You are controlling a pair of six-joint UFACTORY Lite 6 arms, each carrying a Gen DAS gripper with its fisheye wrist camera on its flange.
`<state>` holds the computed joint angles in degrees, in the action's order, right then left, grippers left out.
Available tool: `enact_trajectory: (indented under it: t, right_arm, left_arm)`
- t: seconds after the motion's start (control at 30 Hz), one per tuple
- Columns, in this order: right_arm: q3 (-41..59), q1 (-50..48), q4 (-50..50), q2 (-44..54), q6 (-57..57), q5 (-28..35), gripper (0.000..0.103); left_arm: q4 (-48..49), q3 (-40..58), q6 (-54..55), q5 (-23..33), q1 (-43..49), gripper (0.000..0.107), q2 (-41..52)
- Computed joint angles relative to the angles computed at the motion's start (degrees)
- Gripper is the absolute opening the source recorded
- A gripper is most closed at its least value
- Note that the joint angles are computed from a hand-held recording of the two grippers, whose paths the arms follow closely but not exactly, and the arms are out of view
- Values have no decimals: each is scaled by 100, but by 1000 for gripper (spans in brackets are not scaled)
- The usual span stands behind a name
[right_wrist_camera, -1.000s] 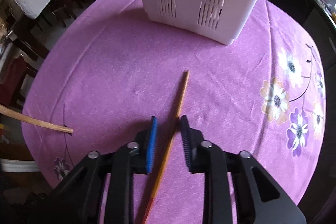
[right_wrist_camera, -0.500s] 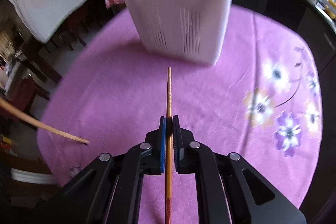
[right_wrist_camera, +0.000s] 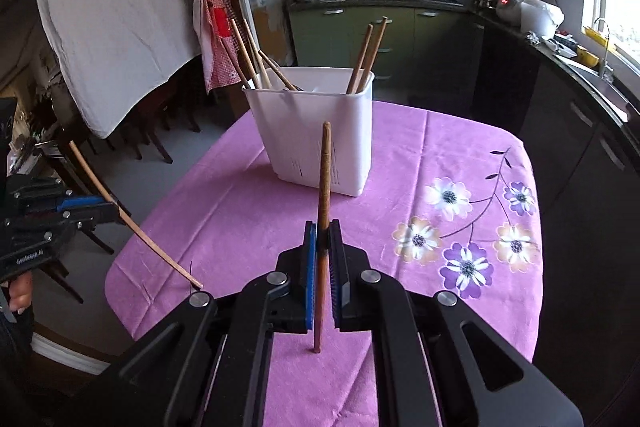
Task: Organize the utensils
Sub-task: 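Lift both held chopsticks upright and carry them toward the white holder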
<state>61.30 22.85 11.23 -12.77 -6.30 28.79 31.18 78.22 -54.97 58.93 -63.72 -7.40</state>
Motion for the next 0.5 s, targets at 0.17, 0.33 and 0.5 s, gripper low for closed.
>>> enact_trajectory:
  t: [0.17, 0.33, 0.5]
  right_arm:
    - [-762, -33, 87, -830, 47, -164, 7]
    - [-1129, -288, 651, -1266, -462, -157, 7]
    - [-1387, -578, 1453, -1471, -1149, -219, 7]
  left_arm:
    - [-185, 67, 173, -51, 121, 6, 7]
    - [-289, 266, 311, -61, 230, 6, 51]
    - [-483, 1101, 751, 156, 395, 6, 389]
